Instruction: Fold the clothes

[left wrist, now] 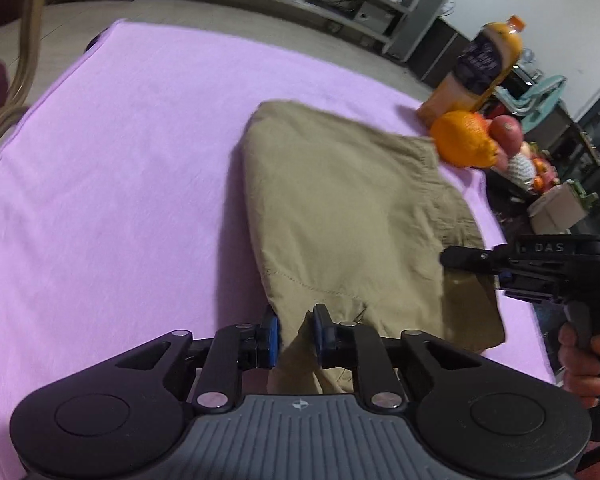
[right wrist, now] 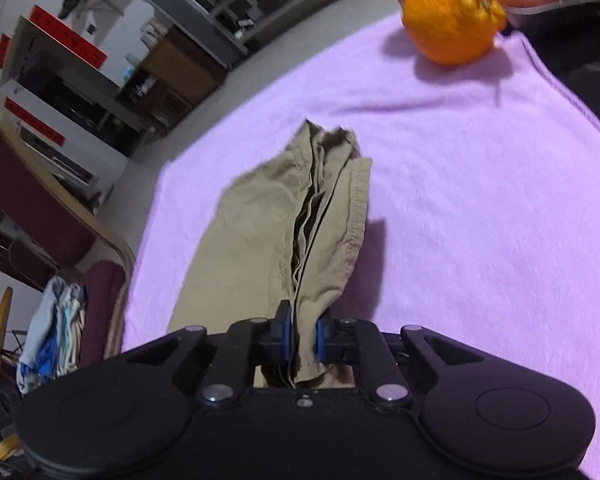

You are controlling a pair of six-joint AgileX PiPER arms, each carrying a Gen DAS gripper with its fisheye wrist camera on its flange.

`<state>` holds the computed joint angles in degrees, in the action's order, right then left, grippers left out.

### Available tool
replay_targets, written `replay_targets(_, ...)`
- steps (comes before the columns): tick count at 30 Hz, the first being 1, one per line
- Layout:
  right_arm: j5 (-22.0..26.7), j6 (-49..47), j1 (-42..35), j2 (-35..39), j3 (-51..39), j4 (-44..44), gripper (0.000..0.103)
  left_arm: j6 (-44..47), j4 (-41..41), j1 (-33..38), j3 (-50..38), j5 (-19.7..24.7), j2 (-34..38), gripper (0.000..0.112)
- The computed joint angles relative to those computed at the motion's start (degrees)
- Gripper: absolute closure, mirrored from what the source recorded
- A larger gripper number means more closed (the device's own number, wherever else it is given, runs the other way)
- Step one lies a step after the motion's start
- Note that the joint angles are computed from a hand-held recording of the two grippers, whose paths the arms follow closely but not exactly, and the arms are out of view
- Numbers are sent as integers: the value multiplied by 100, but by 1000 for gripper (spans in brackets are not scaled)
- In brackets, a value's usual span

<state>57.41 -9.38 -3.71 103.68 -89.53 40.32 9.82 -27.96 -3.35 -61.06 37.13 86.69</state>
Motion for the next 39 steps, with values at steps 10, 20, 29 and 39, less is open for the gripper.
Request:
replay_targets(10, -788, 28, -21, -1040, 876, -1075, 58, 99, 8, 55, 686, -664, -961, 82)
replay_targets(20, -1046, -3139, 695, -1647, 1741, -379, 75, 339, 1197, -1356, 927, -1650, -440, 99)
replay_targets(29, -789, -2497, 1293, -1756, 1839, -2455, 81, 574, 1072, -1186, 878, -1209, -329, 100)
replay_targets(39, -608, -3170, -392, -1668, 1222, 426, 73, 2104, -872, -251, 566, -1212, -806, 94)
